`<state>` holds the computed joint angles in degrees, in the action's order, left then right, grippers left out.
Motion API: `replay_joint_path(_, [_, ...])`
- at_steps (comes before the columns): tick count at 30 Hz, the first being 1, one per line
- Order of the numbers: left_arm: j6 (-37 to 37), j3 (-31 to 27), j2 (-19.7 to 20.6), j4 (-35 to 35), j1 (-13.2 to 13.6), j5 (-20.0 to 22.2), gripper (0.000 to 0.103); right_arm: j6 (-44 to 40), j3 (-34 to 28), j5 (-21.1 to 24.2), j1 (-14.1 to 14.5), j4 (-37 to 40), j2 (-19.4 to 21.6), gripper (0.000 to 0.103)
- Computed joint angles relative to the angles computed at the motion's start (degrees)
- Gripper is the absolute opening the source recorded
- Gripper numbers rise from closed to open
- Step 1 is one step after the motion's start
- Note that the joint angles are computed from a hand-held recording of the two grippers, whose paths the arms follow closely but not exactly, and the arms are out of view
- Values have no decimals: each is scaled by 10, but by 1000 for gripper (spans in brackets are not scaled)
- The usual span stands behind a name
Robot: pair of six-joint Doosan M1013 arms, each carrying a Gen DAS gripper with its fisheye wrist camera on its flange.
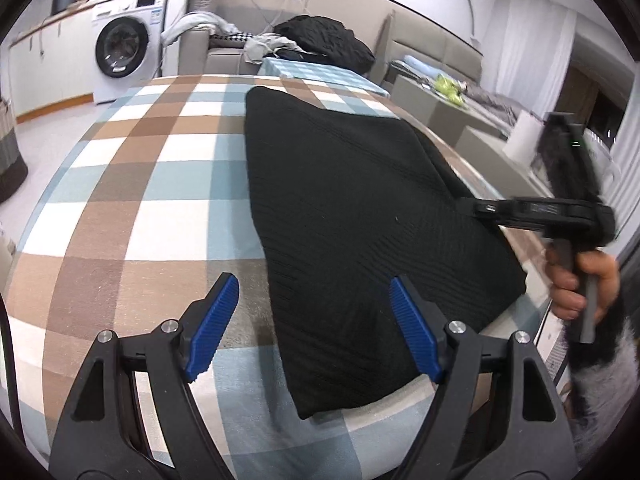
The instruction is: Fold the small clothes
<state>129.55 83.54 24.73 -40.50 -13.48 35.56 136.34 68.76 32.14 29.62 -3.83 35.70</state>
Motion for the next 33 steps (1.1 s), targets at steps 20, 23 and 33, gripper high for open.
replay_joint_path(20, [-19, -4, 6, 20, -3, 13, 76, -22, 31, -40, -4, 16, -19, 40])
replay_joint_path(23, [-22, 0, 4, 20, -3, 0, 76, -21, -20, -19, -20, 8, 14, 40])
replay_joint_path(33, [-2, 3, 0, -3, 0, -2, 76, 6, -78, -27, -17, -135, 39, 8])
